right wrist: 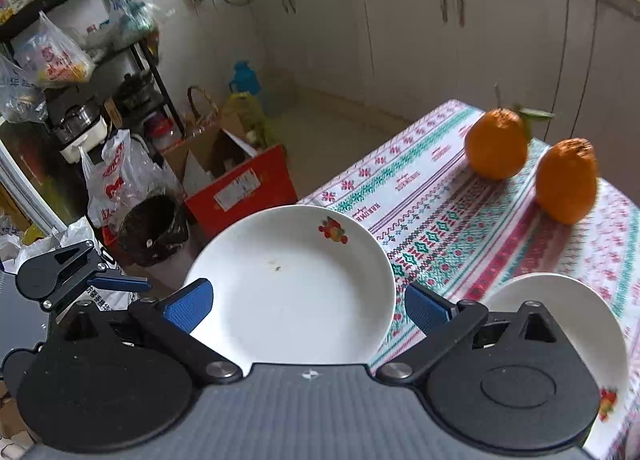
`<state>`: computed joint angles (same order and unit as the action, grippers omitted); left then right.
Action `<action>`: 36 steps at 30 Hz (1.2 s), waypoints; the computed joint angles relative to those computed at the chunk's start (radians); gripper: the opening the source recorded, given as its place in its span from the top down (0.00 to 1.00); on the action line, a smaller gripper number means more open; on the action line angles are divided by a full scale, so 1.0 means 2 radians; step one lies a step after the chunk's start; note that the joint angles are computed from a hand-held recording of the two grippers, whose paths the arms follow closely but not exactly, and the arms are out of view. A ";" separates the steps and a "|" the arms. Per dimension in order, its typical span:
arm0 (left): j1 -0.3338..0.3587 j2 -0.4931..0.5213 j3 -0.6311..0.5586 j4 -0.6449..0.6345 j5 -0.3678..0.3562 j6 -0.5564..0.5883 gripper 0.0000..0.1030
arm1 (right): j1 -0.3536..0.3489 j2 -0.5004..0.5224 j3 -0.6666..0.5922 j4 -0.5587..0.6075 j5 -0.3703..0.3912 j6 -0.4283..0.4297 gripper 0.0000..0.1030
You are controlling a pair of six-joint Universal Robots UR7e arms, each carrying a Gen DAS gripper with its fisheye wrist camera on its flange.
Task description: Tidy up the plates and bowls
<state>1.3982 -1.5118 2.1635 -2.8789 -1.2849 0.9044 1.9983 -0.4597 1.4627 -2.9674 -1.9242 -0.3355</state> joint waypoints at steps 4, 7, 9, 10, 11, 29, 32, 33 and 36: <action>-0.012 -0.022 0.027 -0.017 -0.001 -0.013 0.02 | 0.013 -0.028 0.063 -0.062 -0.017 0.004 0.00; -0.020 -0.035 0.045 -0.021 -0.005 -0.026 0.01 | 0.022 -0.043 0.111 -0.107 -0.038 0.013 0.00; -0.023 -0.046 0.055 -0.010 -0.014 -0.032 0.01 | 0.026 -0.053 0.147 -0.142 -0.051 0.018 0.00; -0.025 -0.049 0.059 -0.005 -0.017 -0.036 0.01 | 0.028 -0.056 0.160 -0.155 -0.057 0.020 0.00; -0.026 -0.053 0.064 -0.001 -0.020 -0.038 0.01 | 0.029 -0.059 0.176 -0.172 -0.066 0.024 0.00; -0.055 -0.027 0.115 0.017 -0.033 -0.022 0.01 | 0.005 -0.122 0.286 -0.156 -0.134 0.129 0.00; -0.059 -0.015 0.116 0.016 -0.031 -0.017 0.01 | -0.006 -0.127 0.286 -0.139 -0.130 0.146 0.00; -0.059 -0.011 0.115 0.014 -0.030 -0.016 0.01 | -0.011 -0.129 0.285 -0.131 -0.125 0.155 0.00; -0.061 -0.001 0.114 0.011 -0.025 -0.017 0.01 | -0.023 -0.133 0.280 -0.108 -0.112 0.175 0.00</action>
